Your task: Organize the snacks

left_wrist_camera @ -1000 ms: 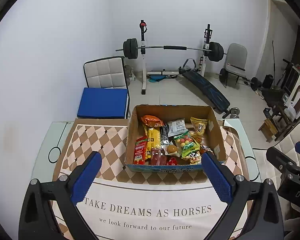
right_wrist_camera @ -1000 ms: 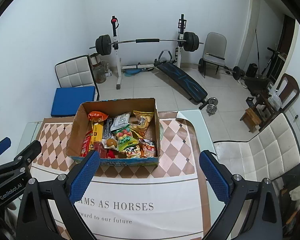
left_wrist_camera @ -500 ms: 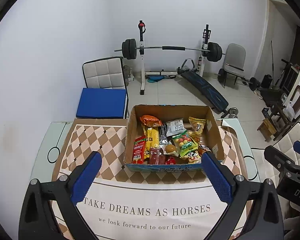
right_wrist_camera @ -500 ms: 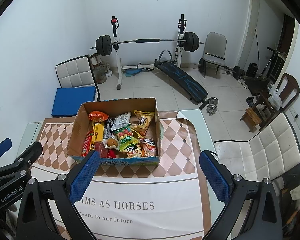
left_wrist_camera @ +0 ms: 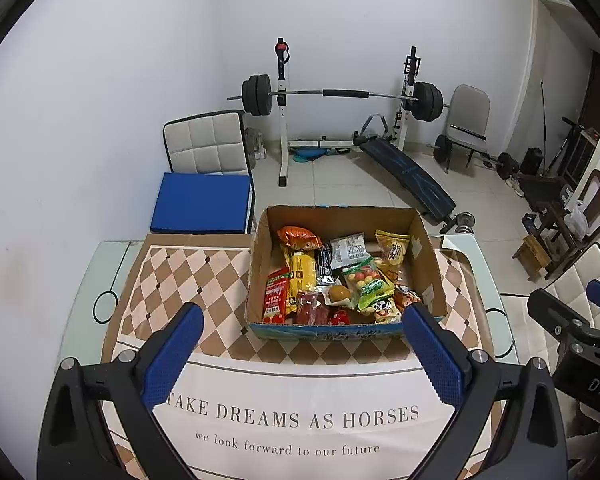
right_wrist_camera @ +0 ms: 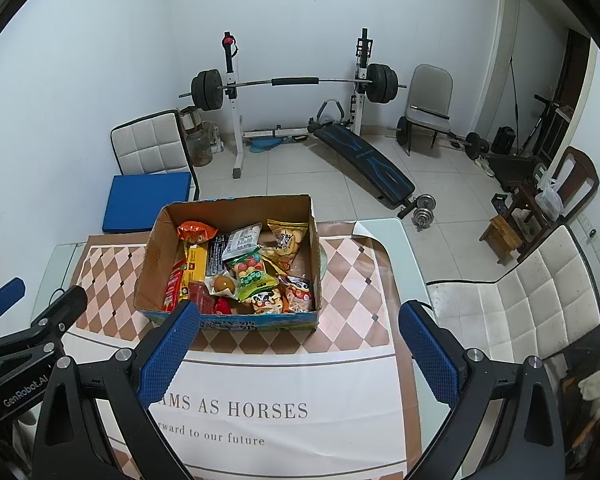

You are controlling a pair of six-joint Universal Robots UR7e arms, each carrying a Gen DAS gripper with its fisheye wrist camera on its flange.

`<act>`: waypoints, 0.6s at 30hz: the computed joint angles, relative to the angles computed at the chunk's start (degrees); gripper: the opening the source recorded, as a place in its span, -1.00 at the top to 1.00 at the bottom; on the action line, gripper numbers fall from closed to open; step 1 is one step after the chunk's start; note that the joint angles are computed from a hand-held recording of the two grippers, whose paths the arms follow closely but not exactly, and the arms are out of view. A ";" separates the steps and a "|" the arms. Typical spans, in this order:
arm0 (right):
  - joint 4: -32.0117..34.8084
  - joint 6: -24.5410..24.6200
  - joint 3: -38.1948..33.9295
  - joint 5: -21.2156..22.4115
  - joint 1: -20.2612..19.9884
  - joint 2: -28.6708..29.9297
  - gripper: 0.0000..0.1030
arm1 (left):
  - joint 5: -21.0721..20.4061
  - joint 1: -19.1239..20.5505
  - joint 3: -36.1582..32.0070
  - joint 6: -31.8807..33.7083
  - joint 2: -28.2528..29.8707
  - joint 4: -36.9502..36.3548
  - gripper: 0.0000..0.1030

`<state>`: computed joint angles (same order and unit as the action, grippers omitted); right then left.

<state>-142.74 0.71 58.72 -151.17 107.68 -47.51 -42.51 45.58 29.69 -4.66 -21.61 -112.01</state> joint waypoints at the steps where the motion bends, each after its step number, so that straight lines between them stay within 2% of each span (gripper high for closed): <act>1: -0.14 -0.07 0.08 0.06 0.01 -0.03 -0.97 | -0.06 -0.13 0.95 0.00 -0.46 -0.42 -0.99; 18: -0.39 0.00 0.32 -0.11 0.14 0.00 -0.97 | 0.32 -0.26 3.28 0.47 -1.70 -2.79 -0.99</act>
